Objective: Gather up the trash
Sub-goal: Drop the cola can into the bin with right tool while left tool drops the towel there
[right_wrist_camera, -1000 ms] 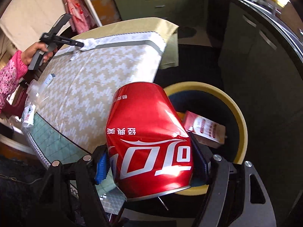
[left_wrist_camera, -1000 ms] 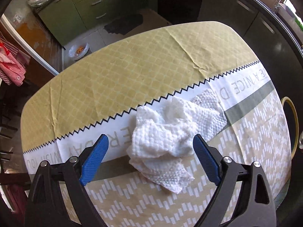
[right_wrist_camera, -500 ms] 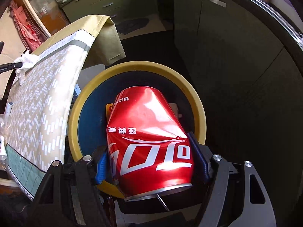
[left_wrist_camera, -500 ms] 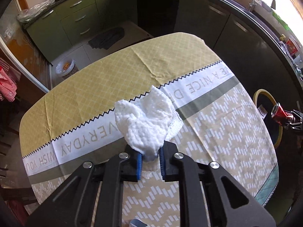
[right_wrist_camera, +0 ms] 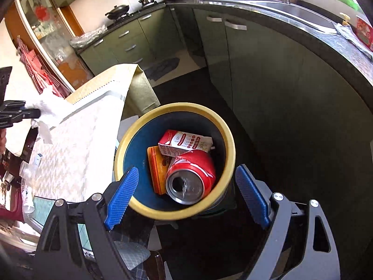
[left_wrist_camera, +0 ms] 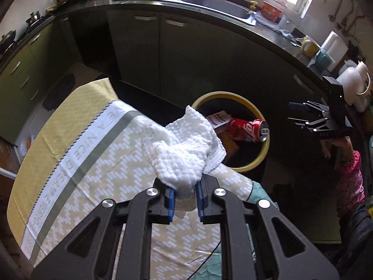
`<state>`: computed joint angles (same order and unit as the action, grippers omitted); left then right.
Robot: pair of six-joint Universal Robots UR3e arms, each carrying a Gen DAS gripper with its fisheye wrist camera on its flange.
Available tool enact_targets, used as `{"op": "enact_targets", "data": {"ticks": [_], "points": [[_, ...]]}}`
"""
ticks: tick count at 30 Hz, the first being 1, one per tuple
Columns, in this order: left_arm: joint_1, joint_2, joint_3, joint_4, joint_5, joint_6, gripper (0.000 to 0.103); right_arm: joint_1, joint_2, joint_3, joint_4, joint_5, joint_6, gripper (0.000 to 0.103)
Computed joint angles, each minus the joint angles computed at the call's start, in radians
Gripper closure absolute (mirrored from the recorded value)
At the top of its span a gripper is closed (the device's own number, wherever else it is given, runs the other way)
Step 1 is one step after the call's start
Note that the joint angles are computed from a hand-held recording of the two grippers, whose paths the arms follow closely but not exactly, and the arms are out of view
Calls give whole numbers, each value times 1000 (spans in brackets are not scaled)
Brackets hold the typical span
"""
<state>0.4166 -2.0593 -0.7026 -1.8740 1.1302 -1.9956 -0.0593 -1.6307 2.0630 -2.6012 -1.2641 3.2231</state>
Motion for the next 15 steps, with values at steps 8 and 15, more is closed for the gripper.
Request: {"op": "enact_targets", "data": {"ticks": [8, 15], "points": [[-307, -110, -92, 262, 118, -208, 89, -192, -486, 398, 126, 127, -75, 18], [-459, -266, -48, 404, 245, -361, 40, -274, -704, 489, 281, 192, -125, 18]]}}
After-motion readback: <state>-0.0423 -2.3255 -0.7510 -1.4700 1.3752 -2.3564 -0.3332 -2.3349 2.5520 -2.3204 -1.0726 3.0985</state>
